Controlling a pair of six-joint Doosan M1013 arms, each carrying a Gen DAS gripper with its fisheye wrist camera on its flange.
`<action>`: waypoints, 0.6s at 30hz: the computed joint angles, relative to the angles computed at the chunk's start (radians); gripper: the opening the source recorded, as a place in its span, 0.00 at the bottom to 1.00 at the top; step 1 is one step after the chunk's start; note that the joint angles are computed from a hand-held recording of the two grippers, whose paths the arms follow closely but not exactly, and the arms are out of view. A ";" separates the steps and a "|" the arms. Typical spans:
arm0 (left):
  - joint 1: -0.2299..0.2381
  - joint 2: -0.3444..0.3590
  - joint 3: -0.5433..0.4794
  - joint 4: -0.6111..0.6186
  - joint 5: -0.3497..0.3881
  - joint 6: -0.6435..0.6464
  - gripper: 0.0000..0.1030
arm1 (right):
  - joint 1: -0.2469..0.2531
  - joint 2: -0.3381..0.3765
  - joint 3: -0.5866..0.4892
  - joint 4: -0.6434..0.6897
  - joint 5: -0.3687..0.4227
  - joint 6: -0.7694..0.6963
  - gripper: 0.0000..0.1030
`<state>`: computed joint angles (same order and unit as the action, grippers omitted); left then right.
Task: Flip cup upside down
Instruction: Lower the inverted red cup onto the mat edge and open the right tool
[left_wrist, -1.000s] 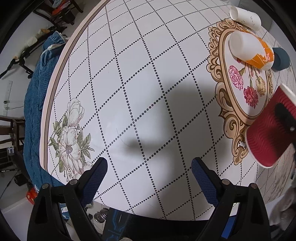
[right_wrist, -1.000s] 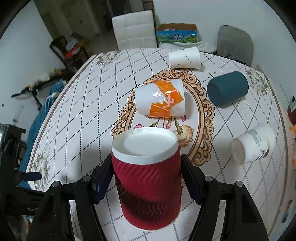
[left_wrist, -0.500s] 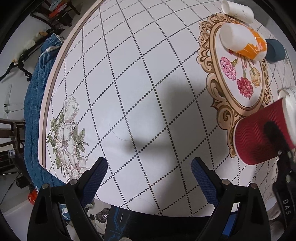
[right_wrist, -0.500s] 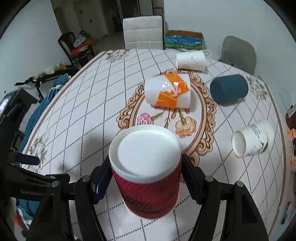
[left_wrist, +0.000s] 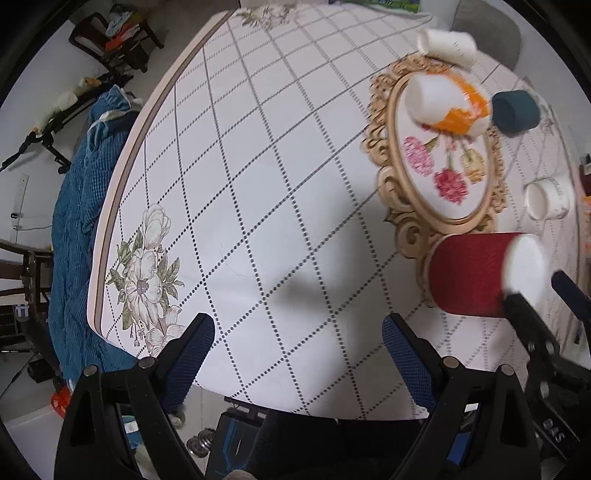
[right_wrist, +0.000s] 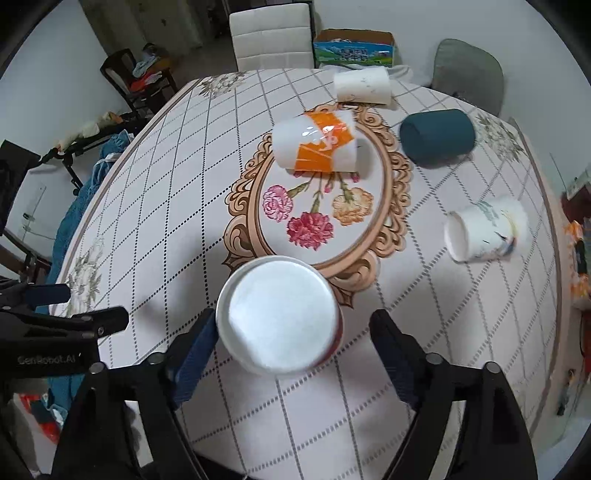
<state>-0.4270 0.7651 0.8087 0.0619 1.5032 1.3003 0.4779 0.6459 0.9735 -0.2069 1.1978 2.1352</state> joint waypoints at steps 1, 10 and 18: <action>0.000 -0.004 0.000 -0.002 -0.008 0.003 0.90 | 0.001 -0.008 0.001 -0.010 0.016 0.007 0.92; -0.031 -0.064 0.041 -0.023 -0.080 0.018 0.99 | 0.020 -0.077 0.029 -0.132 0.151 0.079 0.95; -0.056 -0.117 0.088 0.001 -0.141 0.014 0.99 | 0.030 -0.128 0.070 -0.159 0.138 0.121 0.96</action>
